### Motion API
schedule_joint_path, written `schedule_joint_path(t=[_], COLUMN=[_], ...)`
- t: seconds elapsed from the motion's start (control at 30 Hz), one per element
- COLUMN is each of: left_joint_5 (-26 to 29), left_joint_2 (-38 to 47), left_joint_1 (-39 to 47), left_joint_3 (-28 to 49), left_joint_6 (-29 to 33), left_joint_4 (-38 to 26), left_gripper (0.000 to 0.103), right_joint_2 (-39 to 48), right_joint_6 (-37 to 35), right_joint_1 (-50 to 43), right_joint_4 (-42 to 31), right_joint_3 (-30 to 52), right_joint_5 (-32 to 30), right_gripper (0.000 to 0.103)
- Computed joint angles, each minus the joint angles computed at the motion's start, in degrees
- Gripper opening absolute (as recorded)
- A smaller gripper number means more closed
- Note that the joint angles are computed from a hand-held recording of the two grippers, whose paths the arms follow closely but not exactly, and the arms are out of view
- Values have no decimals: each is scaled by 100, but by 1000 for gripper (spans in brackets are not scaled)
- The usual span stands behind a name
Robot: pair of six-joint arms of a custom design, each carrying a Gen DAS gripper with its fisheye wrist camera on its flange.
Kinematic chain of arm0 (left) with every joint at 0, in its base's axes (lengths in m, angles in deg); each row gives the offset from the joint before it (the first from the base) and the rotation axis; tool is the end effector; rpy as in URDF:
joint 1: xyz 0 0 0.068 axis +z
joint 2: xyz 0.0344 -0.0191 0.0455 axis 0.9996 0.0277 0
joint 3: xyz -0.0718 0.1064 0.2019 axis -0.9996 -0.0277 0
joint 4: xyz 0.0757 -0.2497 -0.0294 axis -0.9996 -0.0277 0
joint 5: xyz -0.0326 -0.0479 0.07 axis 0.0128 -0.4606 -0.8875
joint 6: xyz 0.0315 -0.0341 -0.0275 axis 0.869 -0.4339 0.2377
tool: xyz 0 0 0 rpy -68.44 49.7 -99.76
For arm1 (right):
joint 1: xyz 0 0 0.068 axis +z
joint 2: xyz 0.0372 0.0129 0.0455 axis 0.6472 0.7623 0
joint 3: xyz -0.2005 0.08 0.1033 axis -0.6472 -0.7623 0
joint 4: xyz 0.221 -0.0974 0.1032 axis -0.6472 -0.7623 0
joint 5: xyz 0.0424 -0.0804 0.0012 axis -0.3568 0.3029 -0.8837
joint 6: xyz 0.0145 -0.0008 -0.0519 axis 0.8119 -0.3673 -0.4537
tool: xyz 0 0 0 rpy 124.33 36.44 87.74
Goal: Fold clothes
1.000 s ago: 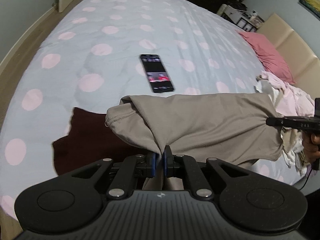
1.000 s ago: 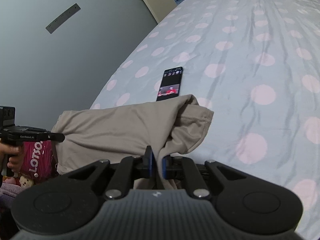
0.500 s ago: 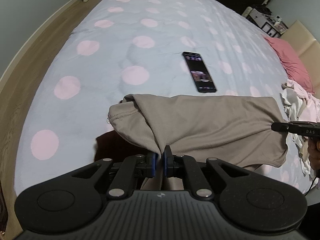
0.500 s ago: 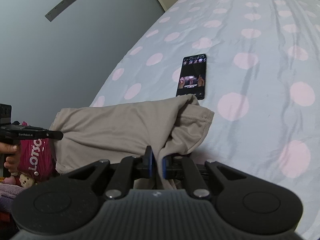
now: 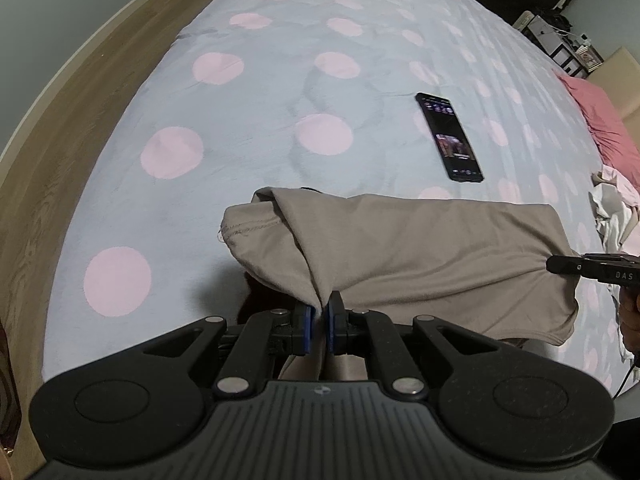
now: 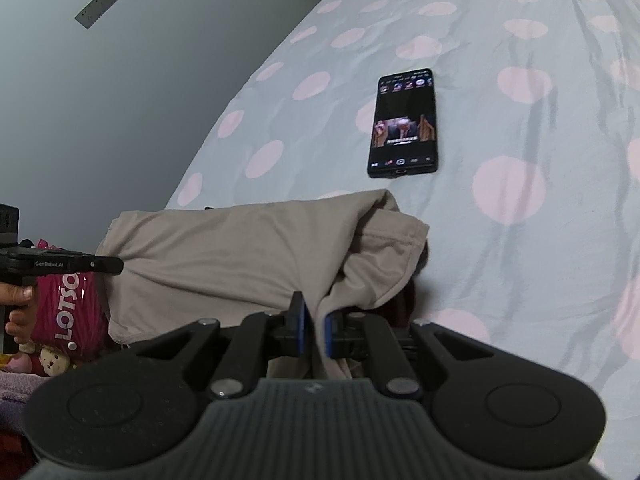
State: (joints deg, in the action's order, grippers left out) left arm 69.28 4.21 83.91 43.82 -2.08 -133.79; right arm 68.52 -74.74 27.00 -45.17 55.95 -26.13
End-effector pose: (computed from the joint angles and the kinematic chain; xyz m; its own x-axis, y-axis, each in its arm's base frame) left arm 0.1814 -0.0208 0.3605 -0.9205 -0.2055 -0.3324 -0.1162 0.9560 -0.2693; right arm 0.2947 -0.0461 0.2913 -0.8763 -0.2298 -0.4234 -0.4357 0.7530 0.4931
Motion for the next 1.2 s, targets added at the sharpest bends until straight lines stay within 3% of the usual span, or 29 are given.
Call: schedule_joint_path(t=[0.2,0.57,0.73,0.9,0.97,1.1,1.2], left_joint_5=[-9,-455,-844,-1487,-1781,-1072,-1026], left_joint_2=[82,57,45,-141,-317,-946,-1123], left_joint_1=[135,-126,-359,-495,-651,-770,-1276], left_joint_3=[-208,-1430,-1462,-979,-756,-762,-949], left_joint_6=[171,-119,-165,-161,-121,-47,-350], left_joint_4=[128,1041,933,544,423,368,345], left_gripper=[6,10,23,41,41,41,41], right_joint_2=[87,51,-120,-473,-685,-1047,-1252], right_joint_6=[361,513,444,53,-258,-1102,-1375], right_joint_1=[130,332,332,41,-116,-367,-454], right_joint_4=[332,1145,1366,1422,1340,769,319], right_joint_3=[-218,-842,-1021,-1012,-995,-960,-1118], right_joint_5=[96,437,494,411,268,-51,-87], right_gripper=[11,13,43,44,44,44,44])
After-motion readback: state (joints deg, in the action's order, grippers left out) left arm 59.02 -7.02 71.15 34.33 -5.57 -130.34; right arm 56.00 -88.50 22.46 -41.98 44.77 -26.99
